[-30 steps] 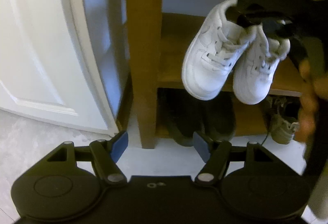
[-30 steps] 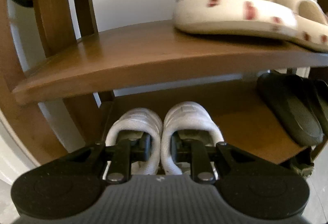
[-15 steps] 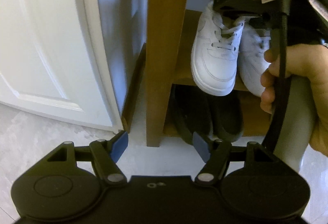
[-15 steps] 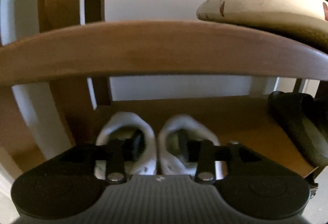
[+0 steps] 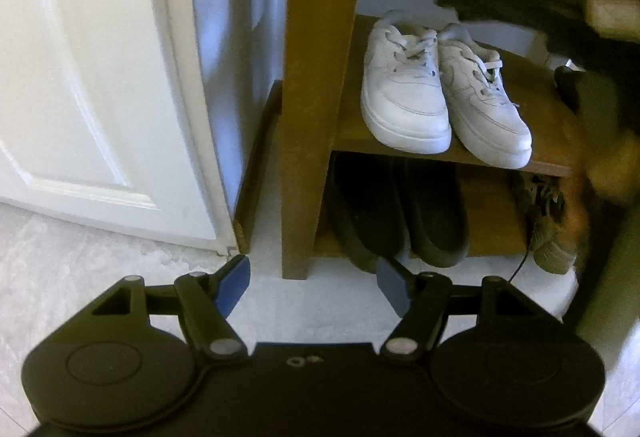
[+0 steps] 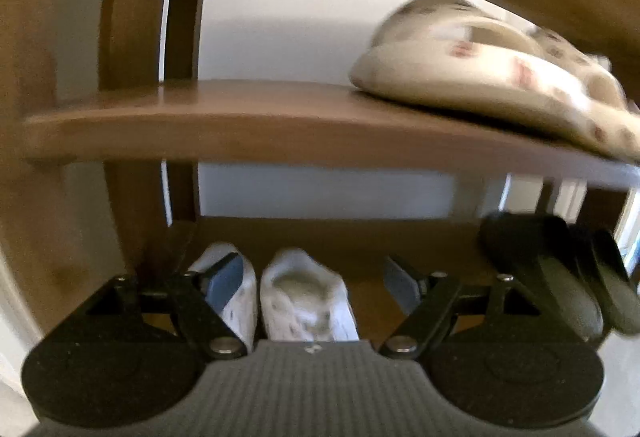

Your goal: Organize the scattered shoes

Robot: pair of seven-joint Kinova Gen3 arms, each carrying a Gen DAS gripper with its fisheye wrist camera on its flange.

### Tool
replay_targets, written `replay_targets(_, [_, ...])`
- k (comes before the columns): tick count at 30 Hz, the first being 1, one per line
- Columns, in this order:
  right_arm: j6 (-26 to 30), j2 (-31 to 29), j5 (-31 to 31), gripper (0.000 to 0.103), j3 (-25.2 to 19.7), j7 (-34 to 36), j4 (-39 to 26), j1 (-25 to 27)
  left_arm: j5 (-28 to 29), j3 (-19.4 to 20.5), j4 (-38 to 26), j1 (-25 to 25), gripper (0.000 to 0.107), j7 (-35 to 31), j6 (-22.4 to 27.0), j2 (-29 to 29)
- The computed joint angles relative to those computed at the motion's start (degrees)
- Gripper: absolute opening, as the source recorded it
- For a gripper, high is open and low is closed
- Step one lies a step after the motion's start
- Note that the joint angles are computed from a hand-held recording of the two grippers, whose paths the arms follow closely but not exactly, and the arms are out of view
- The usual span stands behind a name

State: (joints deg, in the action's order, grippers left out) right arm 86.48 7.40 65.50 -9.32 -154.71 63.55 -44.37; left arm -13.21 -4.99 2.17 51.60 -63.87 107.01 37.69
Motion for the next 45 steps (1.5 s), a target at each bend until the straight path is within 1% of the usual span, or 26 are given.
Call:
replay_targets(1, [1.5, -2.2, 0.0, 0.086, -1.0, -2.3, 2.7, -1.4, -0.2, -0.3, 1.5, 0.4, 0.070, 0.1, -0.4, -0.8])
replay_targets(2, [2.1, -3.9, 0.7, 0.088, -2.4, -4.7, 5.3, -1.7, -0.8, -0.6, 3.1, 1.0, 0.070, 0.6, -0.4, -1.7])
replay_targets(5, [3.7, -10.0, -0.7, 0.088, -7.3, -11.6, 13.3, -2.3, -2.4, -0.5, 11.1, 3.2, 0.070, 2.6, -3.0, -5.8])
replay_targets(6, [5.1, -11.5, -1.5, 0.088, -9.6, -13.7, 15.2, -2.0, -3.3, -0.4, 13.8, 4.1, 0.070, 3.4, -4.0, -7.0])
replay_targets(7, [7.3, -12.2, -2.1, 0.088, -11.0, -15.3, 16.1, -2.8, -4.6, 0.3, 16.4, 4.5, 0.070, 4.2, -5.1, -8.1])
replay_targets(8, [9.2, -12.5, -2.8, 0.088, -12.6, -16.6, 16.6, -2.8, -5.5, 0.0, 19.1, 5.9, 0.070, 5.6, -5.4, -9.1])
replay_targets(9, [10.8, -12.9, -3.5, 0.088, -14.4, -18.0, 17.1, -2.6, -6.1, 0.5, 21.7, 6.5, 0.070, 6.6, -6.1, -10.1])
replay_targets(11, [12.5, -13.4, -5.2, 0.088, -16.3, -19.3, 17.5, -2.0, -6.0, 2.1, 27.0, 6.5, 0.070, 9.3, -8.1, -12.3])
replay_targets(12, [14.5, -13.6, -5.9, 0.088, -18.0, -20.2, 17.3, -2.0, -5.7, 3.1, 29.7, 6.3, 0.070, 10.2, -9.2, -13.7])
replay_targets(14, [18.1, -13.8, -7.0, 0.088, -21.2, -21.9, 16.8, -1.9, -5.8, 4.8, 33.5, 6.4, 0.070, 12.1, -10.5, -16.2])
replay_targets(16, [21.3, -13.6, -7.2, 0.088, -23.7, -23.6, 16.2, -2.5, -6.5, 6.3, 35.8, 6.8, 0.070, 14.3, -10.6, -17.7])
replay_targets(19, [23.9, -13.4, -7.6, 0.088, -25.2, -24.8, 15.5, -3.5, -9.8, 8.6, 40.1, 8.7, 0.070, 14.5, -11.1, -20.6])
replay_targets(21, [24.9, -13.7, -9.2, 0.088, -26.2, -25.7, 15.2, -4.7, -14.1, 9.8, 44.4, 11.1, 0.070, 15.7, -11.6, -23.2])
replay_targets(23, [24.7, -14.4, -10.3, 0.088, -27.3, -26.4, 16.2, -5.7, -16.6, 11.1, 49.4, 12.1, 0.070, 18.4, -12.7, -26.0])
replay_targets(24, [24.4, -14.8, -10.8, 0.088, -27.9, -26.8, 16.8, -6.0, -16.8, 11.8, 51.5, 11.8, 0.070, 20.0, -13.1, -27.1])
replay_targets(25, [24.1, -15.0, -11.6, 0.088, -28.4, -26.8, 17.3, -6.3, -16.5, 11.9, 53.3, 11.6, 0.070, 21.2, -13.4, -28.1])
replay_targets(28, [22.6, -15.9, -14.9, 0.088, -29.9, -26.5, 20.3, -7.0, -13.1, 13.8, 59.8, 8.6, 0.070, 25.3, -14.1, -30.8])
replay_targets(31, [21.1, -16.5, -17.0, 0.088, -32.1, -26.8, 24.2, -7.7, -14.2, 16.3, 65.7, 8.2, 0.070, 27.8, -14.5, -31.8])
replay_targets(33, [20.5, -16.3, -18.1, 0.088, -34.4, -27.6, 27.6, -9.0, -13.9, 18.2, 68.6, 7.6, 0.070, 28.1, -14.6, -31.8])
replay_targets(36, [19.3, -15.4, -21.1, 0.088, -36.3, -30.8, 30.9, -11.6, -12.5, 20.9, 71.2, 6.3, 0.070, 27.3, -15.1, -31.8])
replay_targets(39, [16.1, -15.4, -25.3, 0.088, -35.1, -36.2, 32.5, -13.4, -12.1, 23.9, 73.3, 5.6, 0.070, 27.0, -15.9, -31.5])
replay_targets(42, [14.2, -15.2, -26.5, 0.088, -34.3, -37.0, 33.7, -14.3, -12.7, 26.0, 73.3, 5.0, 0.070, 27.0, -15.7, -30.8])
replay_targets(45, [14.2, -14.6, -26.0, 0.088, -33.4, -36.8, 34.4, -15.4, -12.7, 26.3, 73.1, 4.7, 0.070, 27.2, -15.4, -30.6])
